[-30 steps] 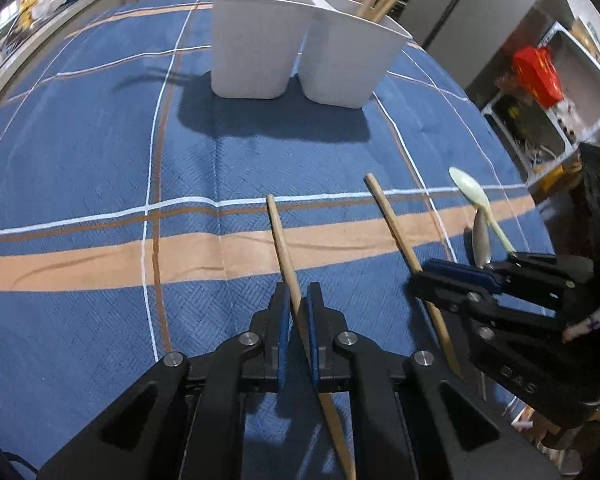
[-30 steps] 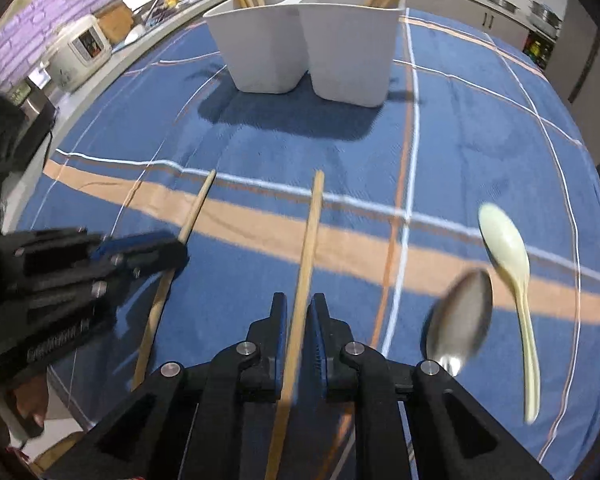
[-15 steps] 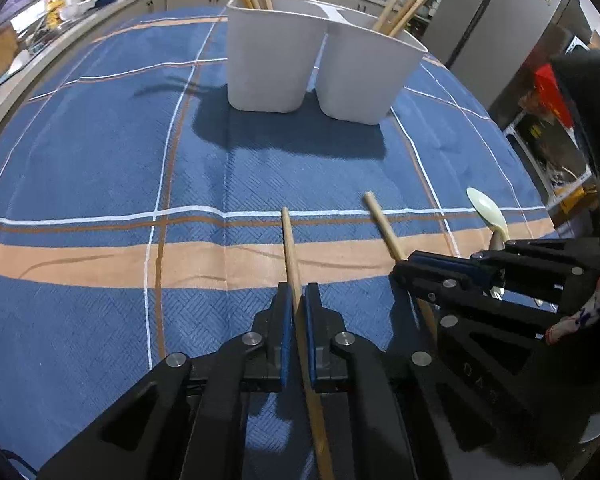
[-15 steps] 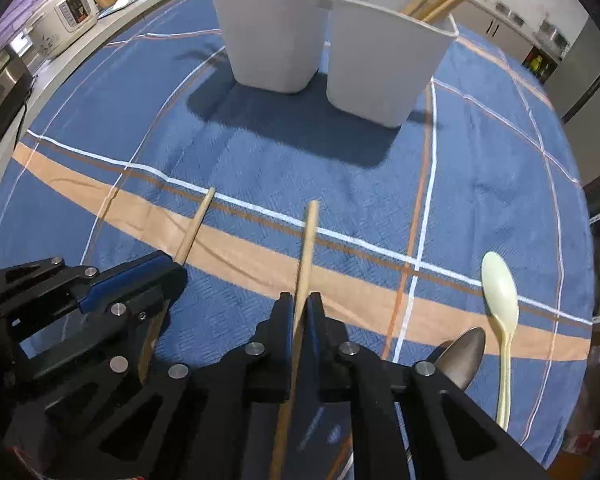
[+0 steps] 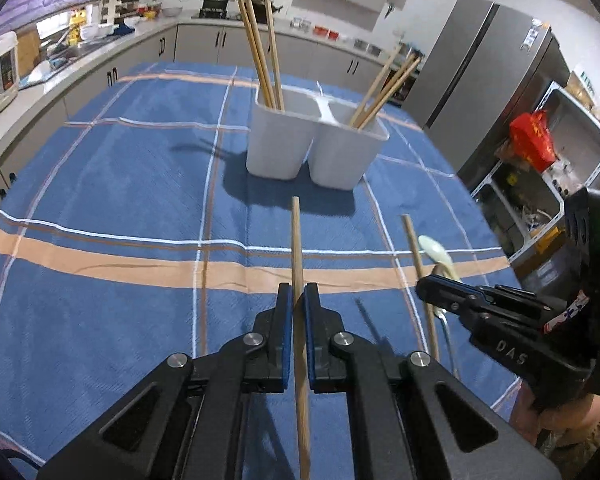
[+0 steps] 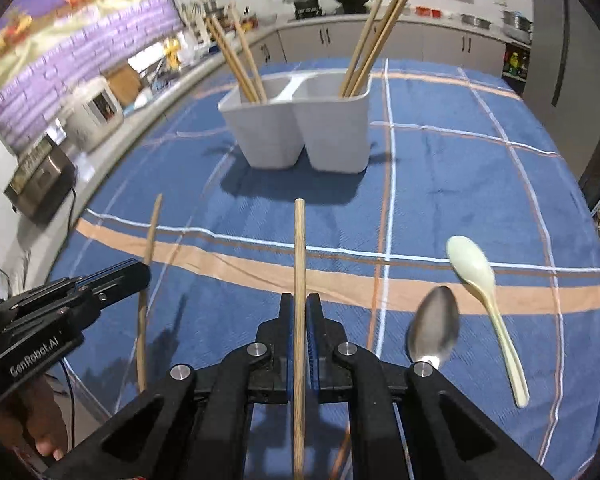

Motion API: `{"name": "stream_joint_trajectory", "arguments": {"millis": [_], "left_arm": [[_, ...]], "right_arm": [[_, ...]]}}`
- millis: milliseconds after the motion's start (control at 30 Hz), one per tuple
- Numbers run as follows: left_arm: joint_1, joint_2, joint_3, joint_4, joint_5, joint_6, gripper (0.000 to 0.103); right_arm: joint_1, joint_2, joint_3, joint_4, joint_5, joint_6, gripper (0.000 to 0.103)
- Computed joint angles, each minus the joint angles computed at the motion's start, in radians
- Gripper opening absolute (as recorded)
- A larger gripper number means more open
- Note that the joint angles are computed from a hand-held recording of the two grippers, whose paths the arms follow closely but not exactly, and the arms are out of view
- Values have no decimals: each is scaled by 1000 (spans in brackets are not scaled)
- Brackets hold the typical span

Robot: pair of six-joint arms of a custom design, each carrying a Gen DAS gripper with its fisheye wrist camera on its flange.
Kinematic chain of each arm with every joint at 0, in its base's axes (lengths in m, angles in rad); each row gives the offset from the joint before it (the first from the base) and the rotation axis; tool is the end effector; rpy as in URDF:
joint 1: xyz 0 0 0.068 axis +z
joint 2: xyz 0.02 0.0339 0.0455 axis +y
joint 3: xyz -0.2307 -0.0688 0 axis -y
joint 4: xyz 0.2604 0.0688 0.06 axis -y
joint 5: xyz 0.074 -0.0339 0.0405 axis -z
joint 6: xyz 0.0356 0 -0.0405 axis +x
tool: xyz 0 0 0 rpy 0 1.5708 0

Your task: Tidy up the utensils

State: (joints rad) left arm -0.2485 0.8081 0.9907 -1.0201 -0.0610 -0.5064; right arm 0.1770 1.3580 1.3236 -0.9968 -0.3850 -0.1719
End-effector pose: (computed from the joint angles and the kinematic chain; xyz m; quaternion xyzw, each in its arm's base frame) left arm 0.1741 -0.0419 0.3052 -0.1308 0.9239 -0.1056 0.3436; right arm 0.2817 0.0640 0.2982 -0.2144 0.9228 0.1851 0.2611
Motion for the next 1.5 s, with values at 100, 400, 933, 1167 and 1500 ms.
{"name": "stream_joint_trajectory", "arguments": {"millis": [100,400,933,1167,1500], "left_arm": [[-24,-46,20,-35,-36,-11,5],[-133,-100,152,-113,-192,-31,5],[-29,-2,316,-45,-117,113,0],[246,70,244,-31,87,163,0],[554,303,128,-109,354,201,21]], "right_arm": [[-40,-65,-19,-5,-48,9,6],[-117,-172,-3,5,-156,66,6],[-89,-92,92,87,-167,168,6],[-64,30,156,96,-153,178,6],[-28,120,138,108,-150,194,6]]}}
